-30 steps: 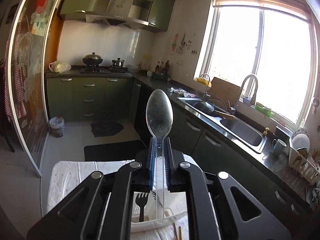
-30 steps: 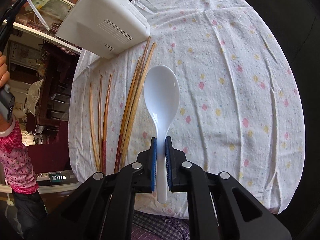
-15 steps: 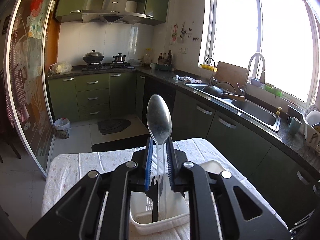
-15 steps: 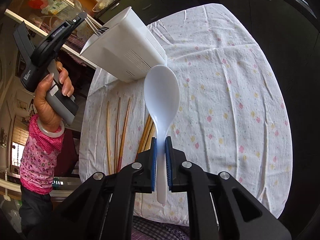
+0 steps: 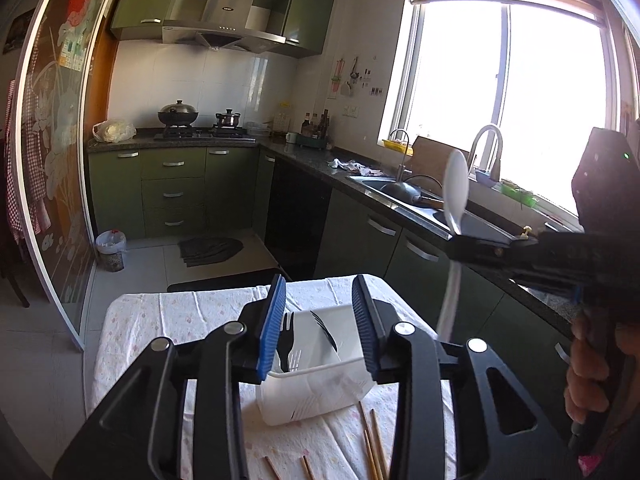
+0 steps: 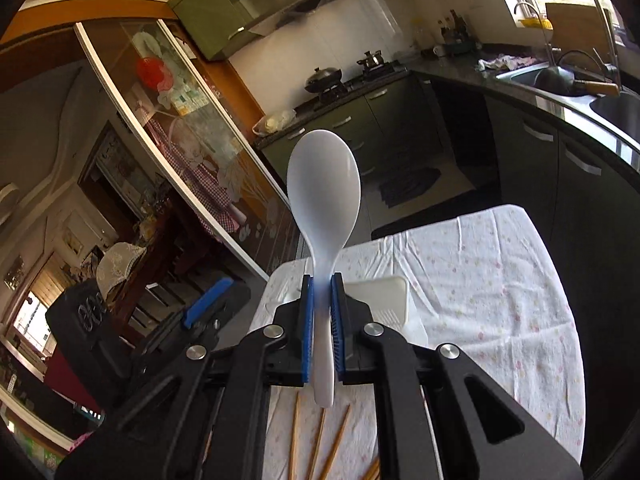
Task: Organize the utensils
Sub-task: 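Lower the clear spoon into the caddy with the left tool while the right tool drops the white spoon in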
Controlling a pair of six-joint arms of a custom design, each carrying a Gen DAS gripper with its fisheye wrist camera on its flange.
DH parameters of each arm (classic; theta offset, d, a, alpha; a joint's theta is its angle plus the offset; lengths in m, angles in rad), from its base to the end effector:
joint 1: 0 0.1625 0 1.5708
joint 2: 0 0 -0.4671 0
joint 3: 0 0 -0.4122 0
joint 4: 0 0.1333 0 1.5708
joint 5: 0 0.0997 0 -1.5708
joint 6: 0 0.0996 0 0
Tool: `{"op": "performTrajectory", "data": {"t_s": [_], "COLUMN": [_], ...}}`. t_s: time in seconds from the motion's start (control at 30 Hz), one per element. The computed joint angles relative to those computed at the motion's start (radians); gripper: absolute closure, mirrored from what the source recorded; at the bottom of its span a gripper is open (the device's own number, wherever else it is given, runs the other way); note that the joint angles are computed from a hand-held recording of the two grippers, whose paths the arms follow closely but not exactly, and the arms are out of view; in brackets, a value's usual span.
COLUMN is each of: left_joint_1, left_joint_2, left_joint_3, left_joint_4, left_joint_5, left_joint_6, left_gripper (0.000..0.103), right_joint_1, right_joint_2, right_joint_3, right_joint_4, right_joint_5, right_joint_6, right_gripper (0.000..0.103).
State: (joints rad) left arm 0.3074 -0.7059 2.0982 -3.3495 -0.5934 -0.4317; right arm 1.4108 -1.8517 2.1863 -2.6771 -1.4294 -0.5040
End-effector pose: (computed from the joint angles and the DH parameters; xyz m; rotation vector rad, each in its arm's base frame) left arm -0.4513 -0.3698 0.0458 0.7570 2.3456 -1.2946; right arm 0.0817 -0.4184 0.4748 0.5579 -2.7416 1.1385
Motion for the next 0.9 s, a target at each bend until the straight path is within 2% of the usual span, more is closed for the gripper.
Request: {"op": "performTrajectory", "data": {"t_s": [0.1, 0.2, 0.37, 0.53, 0.6, 0.67, 0.8, 0.9], "left_joint_1": [-0.015, -0.023, -0.014, 0.001, 0.004, 0.008, 0.016, 0.038], "left_joint_2": [-0.029, -0.041, -0.053, -0.054, -0.055, -0.058, -0.075, -0.086], "left_joint_3": [0.030, 0.050, 0.056, 0.052, 0.045, 0.038, 0.016, -0.028], "left_joint_4": [0.054, 0.076, 0.134, 0.183, 0.215, 0.252, 0.407, 0.649], "left_joint_5": [-0.015, -0.020, -0.046, -0.072, -0.080, -0.090, -0.125, -0.210], "left_joint_6": [-0.053, -0.067, -0.113, -0.149, -0.168, -0.190, -0.271, -0.378], "left_gripper": [0.069, 0.069, 0.069, 0.069, 0.069, 0.068, 0.064, 0.064], "right_joint_1": [0.045, 0.045, 0.014, -0.020, -0.024, -0.024, -0.055, -0.078], "right_joint_2": [0.104, 0.183, 0.241, 0.223, 0.216, 0.205, 0.124, 0.048], "right_joint_3": [0.020, 0.031, 0.052, 0.101, 0.111, 0.116, 0.134, 0.138], "right_joint_4": [-0.250, -0.366, -0.391, -0.398, -0.400, -0.399, -0.330, -0.237], "right_joint_5": [-0.063, -0.104, -0.126, -0.122, -0.121, -0.119, -0.063, -0.056], "right_joint_6": [-0.015, -0.034, -0.063, -0.131, -0.145, -0.155, -0.156, -0.146], "right_gripper": [0.094, 0.094, 0.093, 0.092, 0.090, 0.080, 0.080, 0.080]}}
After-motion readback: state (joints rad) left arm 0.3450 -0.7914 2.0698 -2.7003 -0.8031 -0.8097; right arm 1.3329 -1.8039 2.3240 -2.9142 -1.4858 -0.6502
